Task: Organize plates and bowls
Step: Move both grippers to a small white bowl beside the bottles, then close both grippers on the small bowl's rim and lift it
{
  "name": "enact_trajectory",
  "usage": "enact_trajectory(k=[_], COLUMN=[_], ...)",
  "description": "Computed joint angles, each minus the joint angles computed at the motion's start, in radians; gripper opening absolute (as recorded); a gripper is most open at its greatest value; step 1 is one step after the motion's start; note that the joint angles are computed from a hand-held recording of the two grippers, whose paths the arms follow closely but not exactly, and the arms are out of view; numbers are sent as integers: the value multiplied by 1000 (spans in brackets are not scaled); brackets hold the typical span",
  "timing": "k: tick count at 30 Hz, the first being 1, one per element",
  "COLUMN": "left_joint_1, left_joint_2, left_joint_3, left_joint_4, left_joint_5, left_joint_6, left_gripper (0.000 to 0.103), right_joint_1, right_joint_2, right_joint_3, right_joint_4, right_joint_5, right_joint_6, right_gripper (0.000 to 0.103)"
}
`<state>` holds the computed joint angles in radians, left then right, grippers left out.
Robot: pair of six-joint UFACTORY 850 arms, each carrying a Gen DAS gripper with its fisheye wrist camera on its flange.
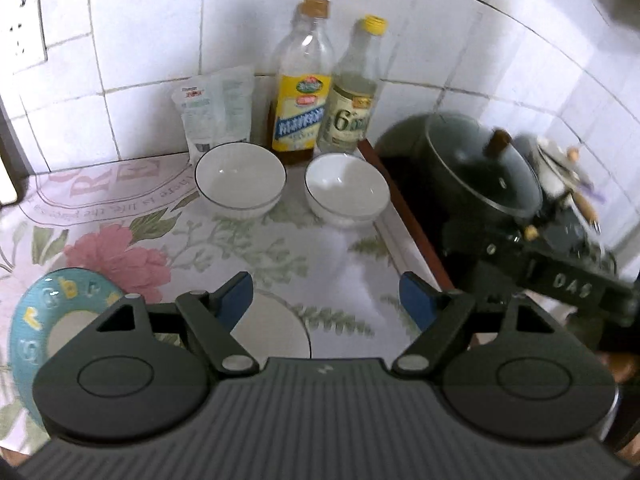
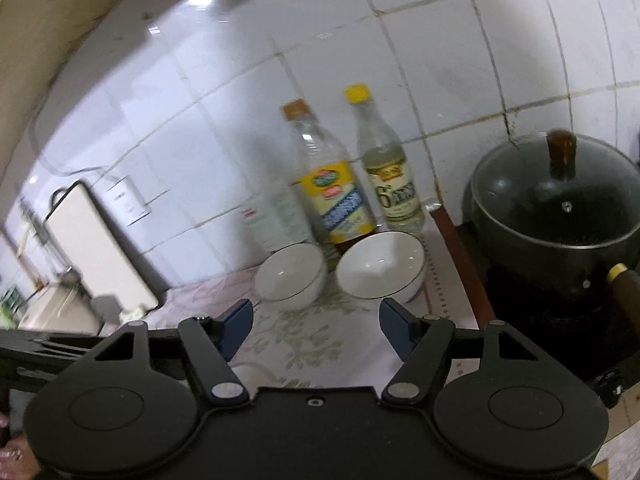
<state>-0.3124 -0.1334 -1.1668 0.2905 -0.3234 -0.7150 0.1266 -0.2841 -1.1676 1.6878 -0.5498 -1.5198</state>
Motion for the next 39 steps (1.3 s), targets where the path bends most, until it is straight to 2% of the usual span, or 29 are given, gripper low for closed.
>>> enact_trajectory(k=[5,8,11,14,17,20,22,24,27,32,34,35,36,37,39], left_joint_1=[17,23,35,42,51,51,55,62,68,72,74,77,81,80,69], left_joint_2=[-120,-189,-264,-337,-411,-476,-497,-504,-522,-541,-552,-555,-555,-552,-552], left_joint_3=[-80,-129,-198,-273,-363,-443,-465,-463,-476,-496,-507,-510,-507,-503,-517], left_joint_4=[122,256,231,265,133,69,-6,-85,-142,-155,-179,-212,-268,-292,-228], left_joint_5=[23,49,62,55,8,-63,-70,-45,-48,-50,-58,-59,-51,-47,-94], left_joint_6=[-114,-269,-267,-312,-183,-111,-43,5,28,35,49,76,128,148,112], left_gripper=[76,76,74,69,64,58,53,32,28,27,27,24,13,12,12], right_joint_1=[15,18,26,53,67,79,84,80,85,84,84,84,86,87,90], right_joint_2=[-121,-201,-274,-319,-355,-375,-393,-413,-433,-455,-473,-482,-491,-490,-485], right_joint_3=[-95,-159,-227,-277,-313,-336,-359,-382,-412,-446,-473,-485,-495,-493,-491], right_joint_4=[45,82,63,13,0,-12,-26,-61,-192,-294,-386,-426,-451,-436,-479], right_joint_5=[35,50,78,162,199,244,263,253,280,272,263,254,252,257,255], right_joint_6=[22,67,161,207,241,240,254,295,409,504,600,639,664,649,691], right_gripper=[75,75,75,75,73,67,60,38,27,26,26,26,26,24,21])
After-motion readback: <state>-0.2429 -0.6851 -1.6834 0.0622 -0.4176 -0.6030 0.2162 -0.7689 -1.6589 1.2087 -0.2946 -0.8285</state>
